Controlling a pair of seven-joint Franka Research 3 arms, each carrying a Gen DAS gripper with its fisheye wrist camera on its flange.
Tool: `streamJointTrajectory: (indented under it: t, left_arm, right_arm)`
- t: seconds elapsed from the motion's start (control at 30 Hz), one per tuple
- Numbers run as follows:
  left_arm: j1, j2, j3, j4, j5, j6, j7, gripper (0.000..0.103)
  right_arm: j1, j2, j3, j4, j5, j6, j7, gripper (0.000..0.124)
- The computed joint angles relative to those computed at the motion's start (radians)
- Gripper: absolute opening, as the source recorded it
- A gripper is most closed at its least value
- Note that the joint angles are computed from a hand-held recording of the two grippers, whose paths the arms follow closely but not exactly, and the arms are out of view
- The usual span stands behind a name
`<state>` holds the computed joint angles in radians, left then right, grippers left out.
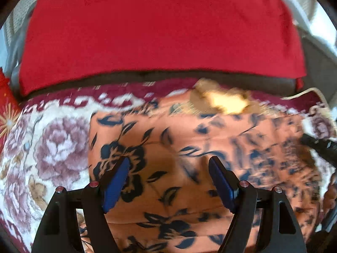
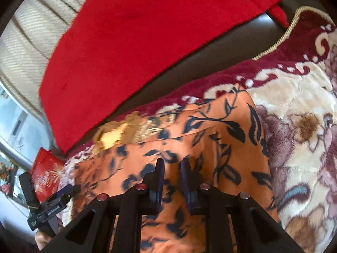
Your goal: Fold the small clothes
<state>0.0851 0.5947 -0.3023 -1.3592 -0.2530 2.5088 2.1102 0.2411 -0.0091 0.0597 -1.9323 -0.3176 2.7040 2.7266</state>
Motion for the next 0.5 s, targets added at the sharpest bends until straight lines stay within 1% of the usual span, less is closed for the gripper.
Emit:
streamJointTrajectory:
  t: [0.07, 0.1, 0.13, 0.2, 0.23, 0.27, 0.33, 0.4, 0.43, 0.47, 0.5]
  left_arm:
    - [0.042, -0.029, -0.05, -0.042, -0.058, 0.0, 0.082, 0.079]
    - [0.049, -0.037, -0.061, -0.052, -0.074, -0.014, 0.113, 0.08]
    - [0.046, -0.033, -0.062, -0.043, -0.079, -0.037, 0.136, 0.08]
    - [0.022, -0.044, -0.044, -0.069, -0.063, -0.055, 0.157, 0.081]
    - [-0.004, -0.041, -0.023, -0.07, -0.031, -0.072, 0.146, 0.081]
    - [-0.021, -0.039, -0.007, -0.072, -0.011, -0.071, 0.132, 0.081]
    - [-0.027, -0.039, -0.002, -0.08, -0.016, -0.054, 0.109, 0.081]
    - [-0.016, -0.034, -0.012, -0.057, -0.043, -0.08, 0.094, 0.081]
    - [-0.002, -0.036, -0.025, -0.059, -0.072, -0.071, 0.106, 0.081]
    - [0.005, -0.034, -0.032, -0.059, -0.093, -0.052, 0.117, 0.081]
    - [0.004, -0.038, -0.03, -0.066, -0.095, -0.037, 0.118, 0.081]
  right_arm:
    - [0.009, 0.005, 0.008, 0.005, 0.02, 0.012, -0.019, 0.02]
    - [0.021, 0.048, 0.017, 0.036, 0.053, 0.026, -0.056, 0.02]
    - [0.029, 0.056, 0.018, 0.046, 0.087, 0.015, -0.09, 0.02]
    - [0.045, 0.076, 0.024, 0.074, 0.179, -0.025, -0.204, 0.02]
    - [0.052, 0.097, 0.028, 0.102, 0.23, -0.073, -0.268, 0.02]
    - [0.062, 0.111, 0.025, 0.117, 0.242, -0.111, -0.288, 0.021]
    - [0.082, 0.117, 0.007, 0.105, 0.204, -0.098, -0.271, 0.02]
    - [0.086, 0.105, 0.002, 0.099, 0.227, -0.099, -0.285, 0.021]
    - [0.087, 0.085, -0.002, 0.077, 0.23, -0.073, -0.278, 0.021]
    - [0.088, 0.066, -0.007, 0.052, 0.204, -0.041, -0.25, 0.021]
    - [0.087, 0.049, -0.011, 0.037, 0.172, -0.037, -0.226, 0.021]
